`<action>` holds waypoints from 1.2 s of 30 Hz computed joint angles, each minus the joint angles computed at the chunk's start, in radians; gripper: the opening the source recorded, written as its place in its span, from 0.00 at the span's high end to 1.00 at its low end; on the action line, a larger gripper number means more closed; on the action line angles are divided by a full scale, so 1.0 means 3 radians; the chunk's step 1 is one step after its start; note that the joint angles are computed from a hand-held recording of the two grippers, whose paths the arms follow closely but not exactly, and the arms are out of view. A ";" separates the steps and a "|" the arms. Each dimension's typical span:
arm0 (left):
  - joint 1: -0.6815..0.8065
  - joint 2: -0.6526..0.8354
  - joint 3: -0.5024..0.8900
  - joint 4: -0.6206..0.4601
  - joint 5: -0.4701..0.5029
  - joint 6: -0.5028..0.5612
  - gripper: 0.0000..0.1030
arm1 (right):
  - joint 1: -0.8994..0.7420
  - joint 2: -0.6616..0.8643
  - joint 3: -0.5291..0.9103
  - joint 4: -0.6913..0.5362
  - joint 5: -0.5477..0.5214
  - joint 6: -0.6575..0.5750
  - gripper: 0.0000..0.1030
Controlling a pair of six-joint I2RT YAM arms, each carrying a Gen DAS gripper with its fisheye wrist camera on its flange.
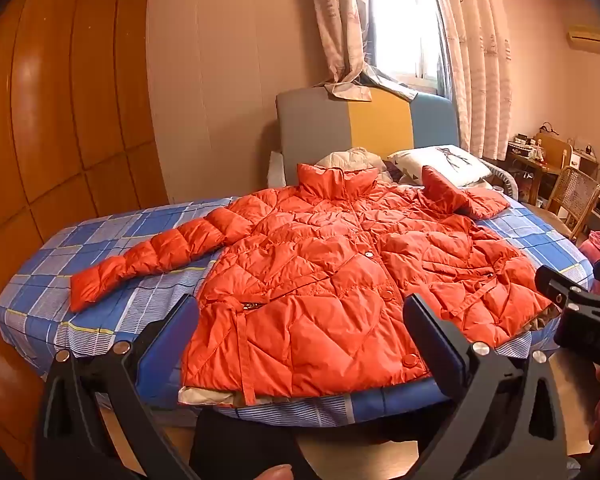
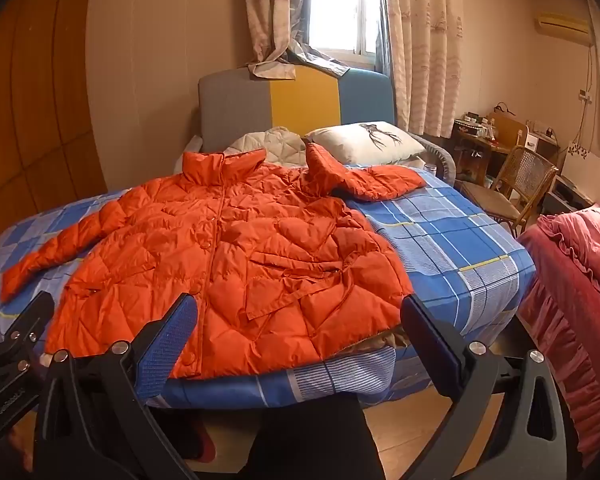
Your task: Fold large clothes
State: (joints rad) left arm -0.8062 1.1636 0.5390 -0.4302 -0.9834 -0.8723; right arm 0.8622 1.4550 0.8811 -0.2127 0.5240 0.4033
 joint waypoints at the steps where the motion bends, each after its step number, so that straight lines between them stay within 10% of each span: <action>1: -0.0001 -0.0038 -0.0034 0.0060 0.0004 0.0012 0.02 | 0.0000 0.0002 0.0000 0.0003 0.0000 -0.0005 0.03; 36: -0.0065 -0.0240 -0.0011 -0.0052 0.0051 -0.0052 0.02 | 0.0103 -0.0106 -0.0069 0.0087 0.0139 -0.0110 0.03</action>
